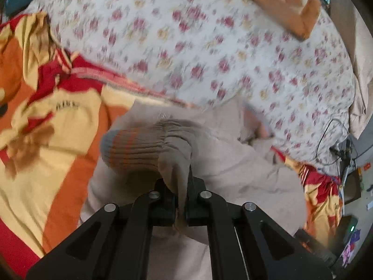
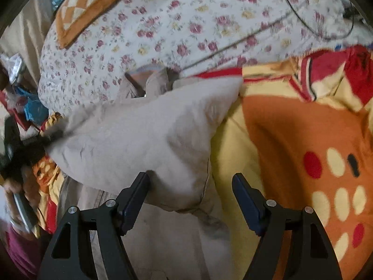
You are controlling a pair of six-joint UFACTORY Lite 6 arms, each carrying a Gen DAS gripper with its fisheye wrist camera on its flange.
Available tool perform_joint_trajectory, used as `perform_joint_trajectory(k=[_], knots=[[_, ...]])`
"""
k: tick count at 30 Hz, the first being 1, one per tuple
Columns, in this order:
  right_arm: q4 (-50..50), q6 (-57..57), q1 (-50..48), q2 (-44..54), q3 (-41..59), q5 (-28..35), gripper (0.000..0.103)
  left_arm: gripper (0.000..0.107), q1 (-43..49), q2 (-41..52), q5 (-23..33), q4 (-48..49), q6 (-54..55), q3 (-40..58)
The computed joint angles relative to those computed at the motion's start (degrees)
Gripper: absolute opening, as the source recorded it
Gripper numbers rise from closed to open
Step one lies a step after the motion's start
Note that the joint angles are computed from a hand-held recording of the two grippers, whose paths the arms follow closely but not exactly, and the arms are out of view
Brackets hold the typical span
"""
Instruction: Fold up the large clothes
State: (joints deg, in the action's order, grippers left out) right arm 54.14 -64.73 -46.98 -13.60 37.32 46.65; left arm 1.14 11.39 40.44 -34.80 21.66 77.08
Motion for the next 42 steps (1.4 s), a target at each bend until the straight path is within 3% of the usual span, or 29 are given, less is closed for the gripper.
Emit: perform_joint_trajectory(k=[4, 5, 6, 7, 9, 11, 13, 15, 17, 21, 24, 26, 28, 30, 32, 34, 40, 42], knots=[[3.5, -1.7, 1.0, 4.7, 1.8, 0.9, 0.076, 0.004, 0.3, -2.3, -2.3, -3.4, 4.8, -5.5], [2.5, -1.7, 3.3, 4.6, 1.2, -2.4, 0.056, 0.007, 0.2, -2.6, -2.8, -4.8, 6.4, -6.4], [1.5, -0.5, 4.8, 4.3, 1.0, -4.8, 0.014, 0.013, 0.3, -2.7, -2.6, -7.0, 8.4, -7.1], [0.5, 0.2, 5.8, 3.7, 0.7, -6.9, 0.012, 0.017, 0.2, -3.0, -2.8, -9.3, 10.8, -8.4], [-0.9, 0.5, 4.3, 1.7, -0.2, -8.5, 0.009, 0.051, -0.4, -3.4, -4.2, -10.6, 12.7, -10.1], [-1.6, 0.8, 1.4, 2.7, 0.1, -8.1, 0.008, 0.058, -1.6, -3.1, -7.3, -8.7, 11.1, -10.9], [-1.6, 0.4, -0.5, 4.7, 1.4, -5.8, 0.013, 0.058, -1.5, -1.3, -6.5, -4.8, 7.0, -8.8], [2.1, -0.7, -4.5, 1.8, 1.0, -3.1, 0.03, 0.058, 0.6, -1.5, -4.1, -4.6, 4.7, -7.2], [5.8, -2.5, -6.5, -3.8, -0.2, -3.3, 0.043, 0.06, 2.3, -4.8, -5.8, -5.3, 4.4, -8.5], [6.0, -2.1, 1.3, -5.4, 1.5, -5.3, 0.044, 0.079, 1.2, -11.2, -15.0, -3.3, 2.4, -12.7], [-0.1, 3.8, 15.7, -0.9, 2.5, -17.3, 0.039, 0.079, -1.2, -7.5, -14.2, -0.9, 1.6, -10.0], [-10.7, 14.7, 23.4, 4.9, 3.9, -27.6, 0.037, 0.079, -4.1, -5.3, -15.7, 8.7, -6.2, -9.5], [-16.0, 20.5, 24.9, 9.2, 4.5, -33.0, 0.036, 0.079, -6.9, -1.6, -16.3, 20.7, -14.2, -8.4], [-12.8, 16.6, 23.6, 14.2, 5.9, -36.9, 0.038, 0.08, -8.8, 2.0, -15.5, 28.8, -20.0, -7.0], [-2.1, 6.5, 20.2, 17.4, 8.5, -33.6, 0.042, 0.08, -9.7, 3.7, -16.3, 32.9, -23.6, -7.1], [1.9, 1.3, 17.2, 17.2, 9.0, -30.0, 0.042, 0.08, -10.3, 3.2, -17.2, 35.7, -26.2, -8.0], [2.3, -0.4, 7.7, 6.6, 5.6, -17.9, 0.048, 0.08, -8.8, 2.7, -17.1, 29.8, -21.5, -8.2], [-5.4, 4.4, 9.1, 5.6, 4.8, -17.7, 0.045, 0.082, -9.4, 3.0, -17.3, 31.5, -23.2, -8.0]])
